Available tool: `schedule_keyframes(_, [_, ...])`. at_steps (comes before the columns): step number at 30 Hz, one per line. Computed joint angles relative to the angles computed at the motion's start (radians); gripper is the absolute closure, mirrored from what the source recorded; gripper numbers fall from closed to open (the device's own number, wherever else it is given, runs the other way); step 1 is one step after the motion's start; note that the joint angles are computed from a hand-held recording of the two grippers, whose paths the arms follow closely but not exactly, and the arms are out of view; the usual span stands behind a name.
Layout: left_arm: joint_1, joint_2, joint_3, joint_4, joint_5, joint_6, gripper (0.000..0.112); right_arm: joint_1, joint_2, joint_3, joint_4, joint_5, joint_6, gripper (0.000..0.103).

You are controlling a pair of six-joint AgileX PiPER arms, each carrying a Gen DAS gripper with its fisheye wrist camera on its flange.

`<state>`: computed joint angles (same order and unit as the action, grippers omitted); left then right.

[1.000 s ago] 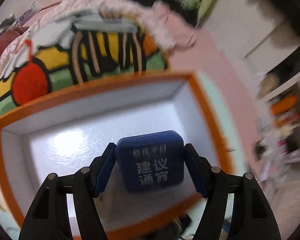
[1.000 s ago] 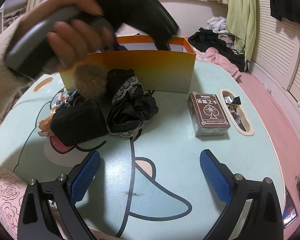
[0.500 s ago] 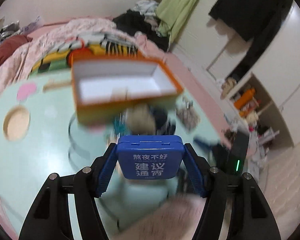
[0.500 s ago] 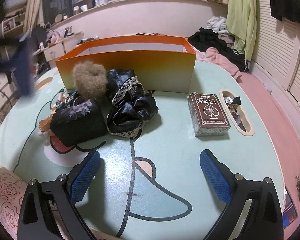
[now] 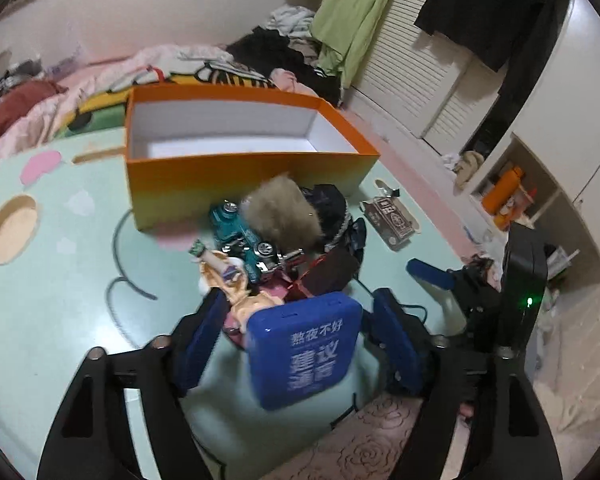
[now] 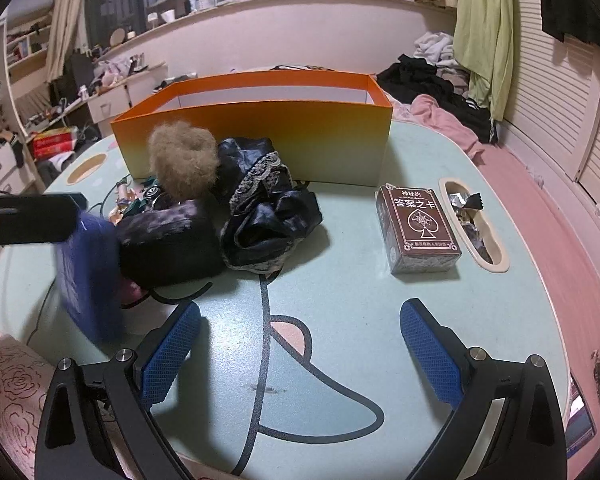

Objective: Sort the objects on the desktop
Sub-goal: 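Lift the blue tin out and set it on the table, open left tool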

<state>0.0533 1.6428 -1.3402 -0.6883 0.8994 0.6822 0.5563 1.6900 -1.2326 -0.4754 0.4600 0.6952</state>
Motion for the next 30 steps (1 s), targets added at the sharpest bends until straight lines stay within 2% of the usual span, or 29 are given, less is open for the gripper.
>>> schedule_keyframes(5, [0.028, -0.123, 0.141, 0.068, -0.094, 0.067, 0.033, 0.000, 0.001, 0.001, -0.004, 0.000, 0.002, 0.003])
schedule_keyframes(7, [0.052, -0.167, 0.212, 0.086, -0.099, 0.096, 0.033, 0.002, 0.001, 0.001, -0.005, 0.000, 0.005, 0.003])
schedule_keyframes(11, [0.092, -0.228, 0.361, 0.029, -0.106, 0.220, 0.032, 0.000, 0.001, 0.001, -0.002, 0.000, 0.000, 0.003])
schedule_keyframes(12, [0.089, -0.242, 0.408, -0.002, -0.150, 0.250, 0.030, 0.000, 0.001, 0.001, -0.003, 0.000, 0.001, 0.003])
schedule_keyframes(14, [0.077, -0.256, 0.467, -0.072, -0.258, 0.288, 0.019, 0.000, 0.001, 0.000, -0.002, 0.000, 0.001, 0.003])
schedule_keyframes(16, [0.046, -0.238, 0.461, -0.037, -0.313, 0.243, 0.013, 0.000, 0.002, 0.000, -0.004, 0.001, 0.002, 0.003])
schedule_keyframes(18, [0.031, -0.214, 0.430, 0.012, -0.315, 0.197, 0.010, -0.002, 0.002, 0.003, -0.003, -0.003, 0.001, 0.003])
schedule_keyframes(23, [0.018, -0.171, 0.380, 0.064, -0.318, 0.154, 0.010, -0.007, 0.000, 0.004, 0.006, -0.005, -0.011, 0.003])
schedule_keyframes(27, [0.013, -0.191, 0.444, -0.028, -0.402, 0.265, 0.010, -0.006, 0.000, 0.005, 0.002, -0.007, -0.004, 0.003])
schedule_keyframes(30, [0.015, -0.194, 0.454, -0.046, -0.413, 0.281, 0.010, -0.010, -0.021, 0.029, 0.006, -0.032, 0.005, 0.004])
